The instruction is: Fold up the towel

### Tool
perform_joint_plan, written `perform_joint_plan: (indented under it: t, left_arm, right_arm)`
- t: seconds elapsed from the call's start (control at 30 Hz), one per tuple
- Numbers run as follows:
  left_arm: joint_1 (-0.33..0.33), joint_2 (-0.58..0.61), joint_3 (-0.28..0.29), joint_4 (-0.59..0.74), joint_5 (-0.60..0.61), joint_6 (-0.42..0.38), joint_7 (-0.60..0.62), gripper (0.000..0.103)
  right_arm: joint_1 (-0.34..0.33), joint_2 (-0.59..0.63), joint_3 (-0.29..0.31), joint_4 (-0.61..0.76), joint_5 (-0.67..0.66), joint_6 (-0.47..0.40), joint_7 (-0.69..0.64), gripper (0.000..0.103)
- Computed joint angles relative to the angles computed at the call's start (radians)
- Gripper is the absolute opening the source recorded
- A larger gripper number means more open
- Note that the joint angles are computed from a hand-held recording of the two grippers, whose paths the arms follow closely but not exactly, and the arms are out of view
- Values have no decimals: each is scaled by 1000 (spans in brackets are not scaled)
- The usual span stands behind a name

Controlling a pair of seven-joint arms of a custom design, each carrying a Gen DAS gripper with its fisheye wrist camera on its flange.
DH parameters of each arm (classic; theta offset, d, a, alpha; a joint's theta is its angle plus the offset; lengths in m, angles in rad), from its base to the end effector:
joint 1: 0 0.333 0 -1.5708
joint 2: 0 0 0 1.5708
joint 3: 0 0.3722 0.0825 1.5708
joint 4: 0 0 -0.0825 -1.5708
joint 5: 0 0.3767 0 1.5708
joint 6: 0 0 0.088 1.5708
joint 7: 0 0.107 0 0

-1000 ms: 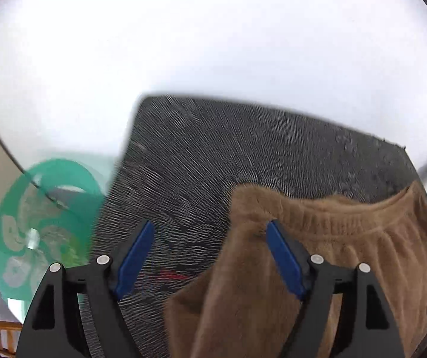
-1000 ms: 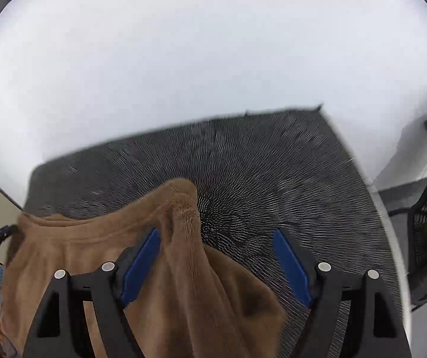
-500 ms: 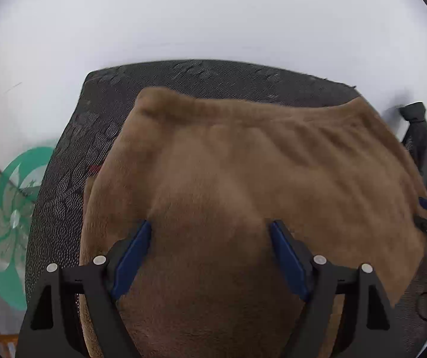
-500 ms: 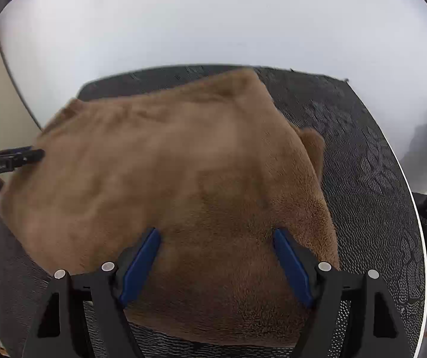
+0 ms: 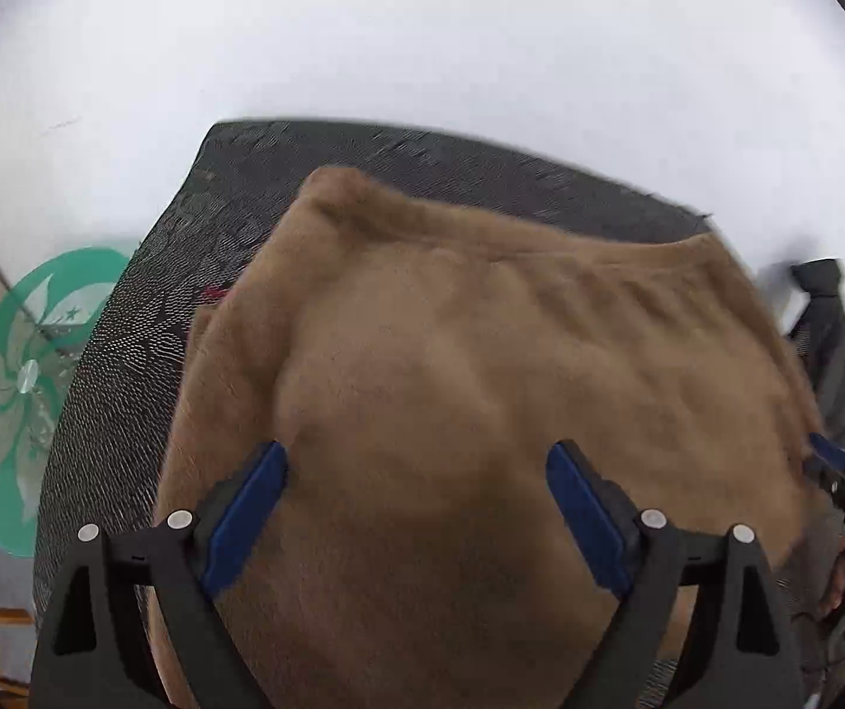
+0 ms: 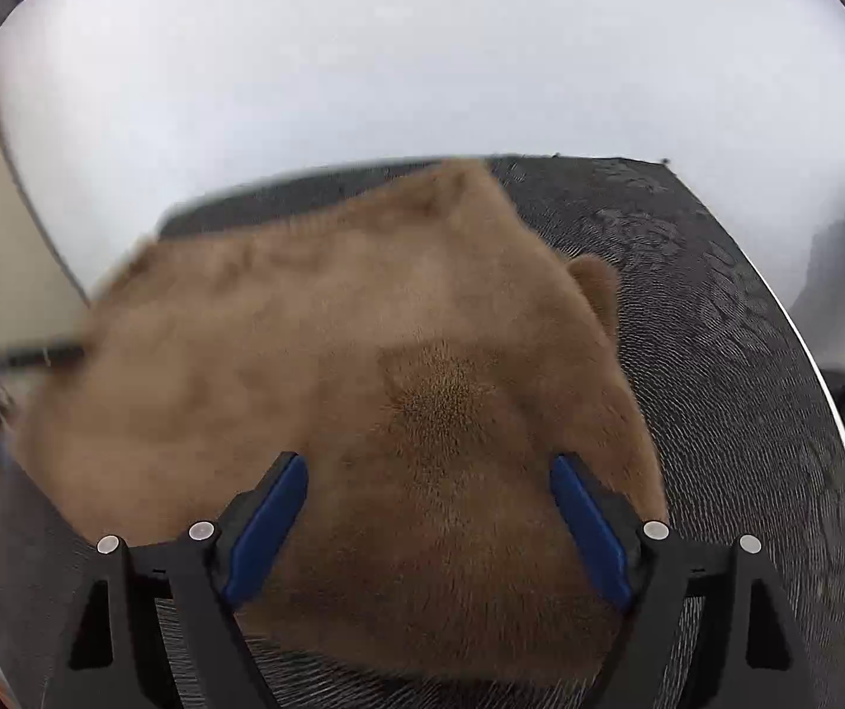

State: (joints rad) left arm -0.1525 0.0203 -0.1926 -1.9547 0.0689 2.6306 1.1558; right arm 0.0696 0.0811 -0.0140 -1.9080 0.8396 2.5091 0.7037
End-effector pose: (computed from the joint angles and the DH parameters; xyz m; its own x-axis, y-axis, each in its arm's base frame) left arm 0.5679 -0.2048 0.6002 -0.0397 -0.9808 0.1908 -0.8102 -0.0802 -0.5806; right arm 0.6180 0.0289 0.5682 0.4319 -0.8674 -0.2470 -0.7138 -0.1614 -0.6816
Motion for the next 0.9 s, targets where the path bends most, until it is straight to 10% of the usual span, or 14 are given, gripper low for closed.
perform_joint_plan:
  t: [0.9]
  left_arm:
    - [-86,-23,-32,-12,-24,-29,13,101]
  right_arm:
    - [-112,27,-46,-20,257,-234,403,87]
